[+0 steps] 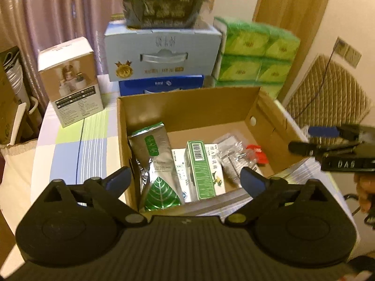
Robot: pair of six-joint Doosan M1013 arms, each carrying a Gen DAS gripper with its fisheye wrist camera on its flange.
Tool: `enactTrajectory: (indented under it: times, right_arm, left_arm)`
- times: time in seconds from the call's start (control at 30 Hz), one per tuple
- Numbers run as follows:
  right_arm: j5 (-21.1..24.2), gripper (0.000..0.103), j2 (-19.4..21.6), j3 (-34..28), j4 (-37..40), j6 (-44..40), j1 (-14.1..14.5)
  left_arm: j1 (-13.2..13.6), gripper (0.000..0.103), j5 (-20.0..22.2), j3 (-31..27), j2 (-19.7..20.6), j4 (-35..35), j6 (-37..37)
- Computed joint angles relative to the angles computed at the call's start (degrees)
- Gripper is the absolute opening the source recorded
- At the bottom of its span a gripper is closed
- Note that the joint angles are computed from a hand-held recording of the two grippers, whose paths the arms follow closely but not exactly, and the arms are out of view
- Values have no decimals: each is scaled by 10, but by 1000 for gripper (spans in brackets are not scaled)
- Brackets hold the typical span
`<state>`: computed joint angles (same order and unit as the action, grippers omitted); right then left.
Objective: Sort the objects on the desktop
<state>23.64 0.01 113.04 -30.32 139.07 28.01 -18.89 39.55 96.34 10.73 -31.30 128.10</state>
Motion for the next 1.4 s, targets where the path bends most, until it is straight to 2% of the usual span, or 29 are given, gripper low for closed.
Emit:
enactTrajectory:
  times: [0.03, 0.13, 0.3, 0.5, 0.8, 0.9, 1.1, 1.4]
  right_arm:
    - [5, 92, -3, 0, 17, -11, 3]
    - [18, 101, -15, 1, 28, -12, 16]
    - [47, 101, -33, 4, 23, 5, 45]
    - [74, 101, -56, 11, -1, 49, 79]
    - [122, 101, -81, 23, -50, 120, 130]
    - [137, 101, -88, 26, -71, 149, 146]
    - [158, 101, -102, 33, -84, 186, 170]
    - [194, 101, -121, 40, -112, 242, 202]
  left_arm:
    - [1, 100, -8, 9, -8, -7, 0]
    - [6, 102, -20, 31, -27, -21, -18]
    - [15, 102, -37, 69, -62, -39, -48]
    - [14, 102, -54, 109, -108, 14, -130]
    - [4, 102, -89, 157, -170, 78, -174]
    - [-4, 102, -93, 167, -185, 115, -209]
    - [-10, 102, -90, 186, -211, 106, -209]
    - [-26, 102, -102, 209, -240, 144, -248]
